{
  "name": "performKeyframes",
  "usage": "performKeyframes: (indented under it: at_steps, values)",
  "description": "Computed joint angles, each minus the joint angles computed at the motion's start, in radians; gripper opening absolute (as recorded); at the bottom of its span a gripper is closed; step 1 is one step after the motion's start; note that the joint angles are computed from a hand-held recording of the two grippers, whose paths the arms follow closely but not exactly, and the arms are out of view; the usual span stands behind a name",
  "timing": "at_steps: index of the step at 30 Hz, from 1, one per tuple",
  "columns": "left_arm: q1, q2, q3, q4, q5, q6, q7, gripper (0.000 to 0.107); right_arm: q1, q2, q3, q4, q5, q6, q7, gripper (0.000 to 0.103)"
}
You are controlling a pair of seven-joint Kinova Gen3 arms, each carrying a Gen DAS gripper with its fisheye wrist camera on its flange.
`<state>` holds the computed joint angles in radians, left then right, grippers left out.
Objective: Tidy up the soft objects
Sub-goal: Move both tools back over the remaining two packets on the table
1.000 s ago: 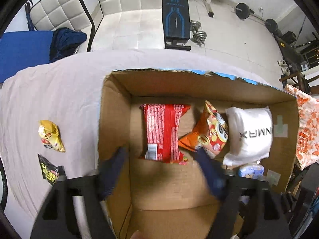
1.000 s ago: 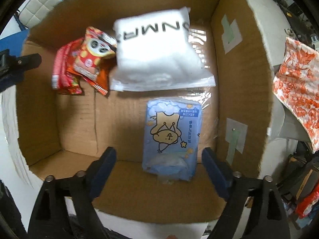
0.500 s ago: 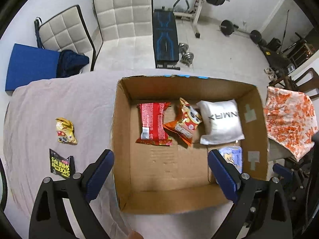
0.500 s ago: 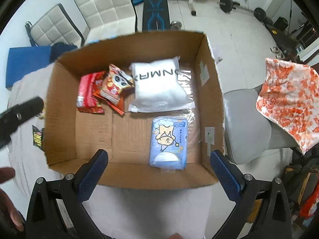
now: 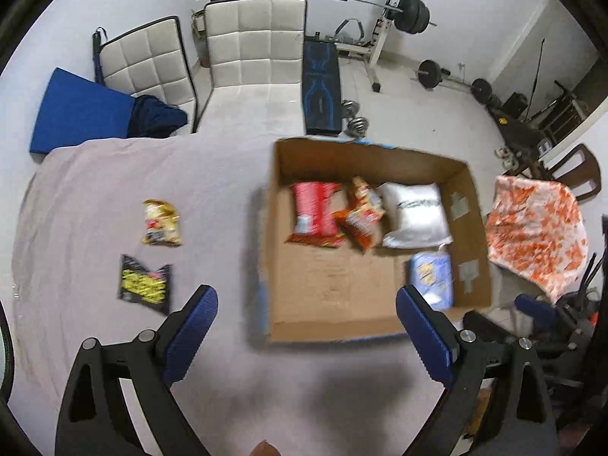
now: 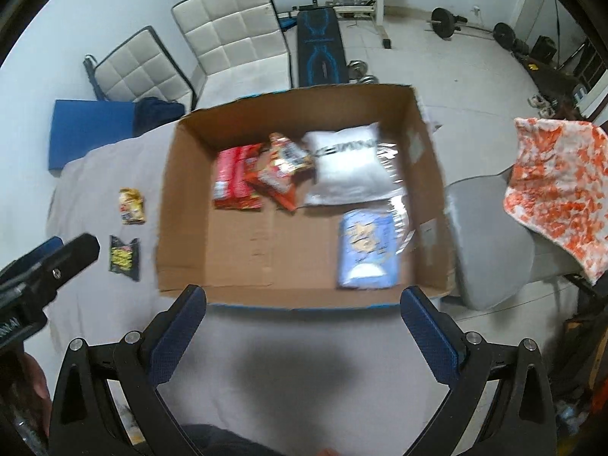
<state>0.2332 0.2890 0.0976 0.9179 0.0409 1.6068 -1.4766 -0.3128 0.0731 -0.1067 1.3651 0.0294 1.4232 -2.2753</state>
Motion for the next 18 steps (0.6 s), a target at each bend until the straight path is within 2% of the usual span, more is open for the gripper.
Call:
performKeyframes:
  at_steps: [3,6,10,12,18]
  values:
    - [-0.058,-0.019,-0.024,0.036,-0.012,0.022,-0.061,0.096,-0.037,0.030,-0.025,-0.016,-0.026,-0.023,-0.052,0.103]
    - [-0.179,-0.011,-0.054,0.074,0.023,0.046,-0.072,0.096,-0.095,0.100,-0.045,-0.072,-0.024,-0.031,-0.088,0.103]
    - [-0.364,0.079,-0.131,0.103,0.164,0.091,0.004,0.096,-0.178,0.222,-0.042,-0.184,-0.005,-0.042,-0.141,0.103]
    - [-0.437,0.126,-0.140,0.125,0.200,0.087,0.052,0.096,-0.223,0.286,-0.026,-0.253,0.029,-0.023,-0.161,0.103]
    - [-0.541,0.301,-0.115,0.103,0.257,0.124,0.156,0.095,-0.289,0.507,0.021,-0.529,0.037,0.064,-0.171,0.103]
